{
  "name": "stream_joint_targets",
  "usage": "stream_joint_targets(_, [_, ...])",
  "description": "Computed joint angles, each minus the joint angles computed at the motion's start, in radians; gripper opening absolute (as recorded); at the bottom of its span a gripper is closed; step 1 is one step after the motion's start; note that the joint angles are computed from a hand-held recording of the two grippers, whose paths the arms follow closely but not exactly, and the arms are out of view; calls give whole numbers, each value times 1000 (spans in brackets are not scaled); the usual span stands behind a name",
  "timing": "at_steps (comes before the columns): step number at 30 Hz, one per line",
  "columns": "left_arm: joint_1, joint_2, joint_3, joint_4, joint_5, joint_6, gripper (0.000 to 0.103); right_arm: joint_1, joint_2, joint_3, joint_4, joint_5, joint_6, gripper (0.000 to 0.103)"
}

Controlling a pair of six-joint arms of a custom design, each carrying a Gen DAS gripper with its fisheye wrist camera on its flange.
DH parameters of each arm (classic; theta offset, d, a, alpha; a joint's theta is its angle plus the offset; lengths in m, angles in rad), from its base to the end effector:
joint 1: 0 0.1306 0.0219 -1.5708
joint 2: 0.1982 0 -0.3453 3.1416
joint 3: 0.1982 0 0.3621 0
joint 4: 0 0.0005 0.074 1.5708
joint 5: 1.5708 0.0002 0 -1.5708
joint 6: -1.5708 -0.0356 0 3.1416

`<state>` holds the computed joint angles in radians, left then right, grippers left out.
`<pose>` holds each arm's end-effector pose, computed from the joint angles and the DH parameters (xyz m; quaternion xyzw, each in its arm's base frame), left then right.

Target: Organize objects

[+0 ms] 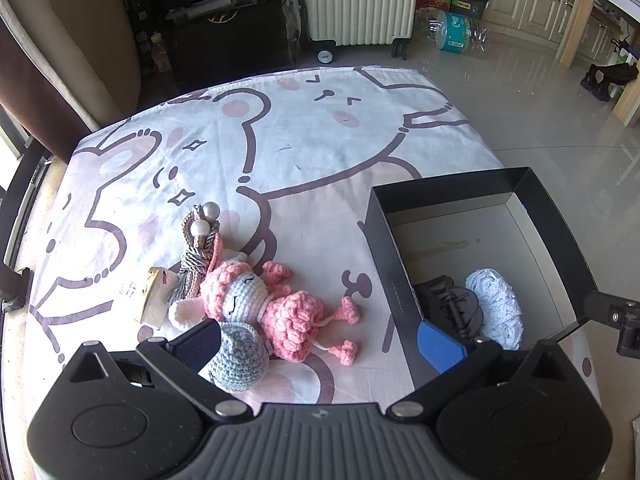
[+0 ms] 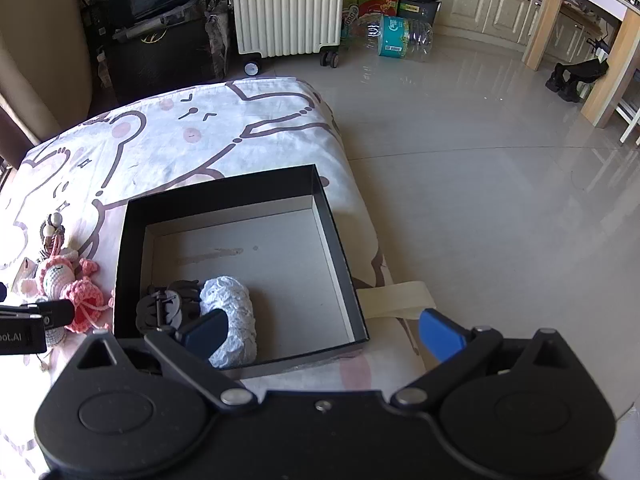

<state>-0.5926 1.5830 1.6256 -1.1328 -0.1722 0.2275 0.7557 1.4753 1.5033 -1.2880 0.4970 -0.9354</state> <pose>0.4229 -0.2780 0.3869 0.1556 0.9553 -0.0179 0.2507 0.3404 0.2968 0.3839 0.1238 0.9503 -0.0489 0.2813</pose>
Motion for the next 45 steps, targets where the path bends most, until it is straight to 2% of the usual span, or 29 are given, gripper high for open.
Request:
stream_joint_targets(21, [38, 2, 8, 5, 16, 7, 103, -10, 27, 26, 36, -2, 24, 103])
stream_joint_targets(25, [54, -6, 0, 23, -18, -10, 103, -8, 42, 43, 45, -2, 37, 103])
stream_joint_targets(37, [156, -54, -54, 39, -45, -18, 103, -2, 122, 135, 63, -10, 81, 103])
stream_joint_targets(45, [233, -90, -98, 36, -47, -15, 103, 20, 204, 243, 73, -19, 121, 103])
